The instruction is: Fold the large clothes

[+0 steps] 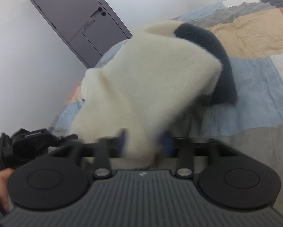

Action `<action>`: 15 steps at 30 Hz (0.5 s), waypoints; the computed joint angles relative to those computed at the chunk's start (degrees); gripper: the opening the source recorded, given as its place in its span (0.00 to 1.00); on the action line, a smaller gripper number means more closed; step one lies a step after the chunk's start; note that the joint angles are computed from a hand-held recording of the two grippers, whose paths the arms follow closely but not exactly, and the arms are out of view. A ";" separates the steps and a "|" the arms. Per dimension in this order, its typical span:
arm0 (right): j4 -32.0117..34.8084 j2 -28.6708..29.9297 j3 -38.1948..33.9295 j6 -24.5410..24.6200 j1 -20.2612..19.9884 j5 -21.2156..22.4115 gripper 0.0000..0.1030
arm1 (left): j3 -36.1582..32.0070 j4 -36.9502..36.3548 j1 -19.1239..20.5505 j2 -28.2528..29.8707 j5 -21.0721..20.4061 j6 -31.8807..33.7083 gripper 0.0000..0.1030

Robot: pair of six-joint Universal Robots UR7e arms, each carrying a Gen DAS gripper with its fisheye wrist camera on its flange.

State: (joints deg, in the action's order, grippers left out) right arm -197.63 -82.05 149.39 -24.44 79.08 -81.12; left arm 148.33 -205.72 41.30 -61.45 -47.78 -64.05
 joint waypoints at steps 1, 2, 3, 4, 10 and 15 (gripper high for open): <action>-0.08 -0.09 -0.09 0.41 -0.58 1.23 0.73 | -0.37 0.33 -0.19 0.33 -0.25 0.82 0.65; -0.93 0.30 0.02 0.93 -0.86 2.08 0.73 | -0.83 1.22 -0.32 0.49 -0.14 1.41 0.65; -1.09 0.34 -0.30 1.71 -1.19 2.79 0.73 | -1.37 2.42 -0.18 0.62 0.28 1.67 0.65; -1.30 0.26 -0.62 2.80 -1.72 3.66 0.73 | -1.63 3.20 -0.12 0.76 0.77 1.43 0.65; 0.69 1.30 -3.22 12.16 -6.87 9.96 0.73 | -2.39 5.18 2.24 1.10 1.46 -2.07 0.65; 5.06 4.26 -6.58 12.23 -6.83 10.59 0.72 | -2.32 -3.70 4.54 3.53 1.08 -1.73 0.64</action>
State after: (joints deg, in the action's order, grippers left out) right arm -192.56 -77.79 142.81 -12.21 72.25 -70.53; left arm 146.01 -209.42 45.84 -57.92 -46.70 -65.79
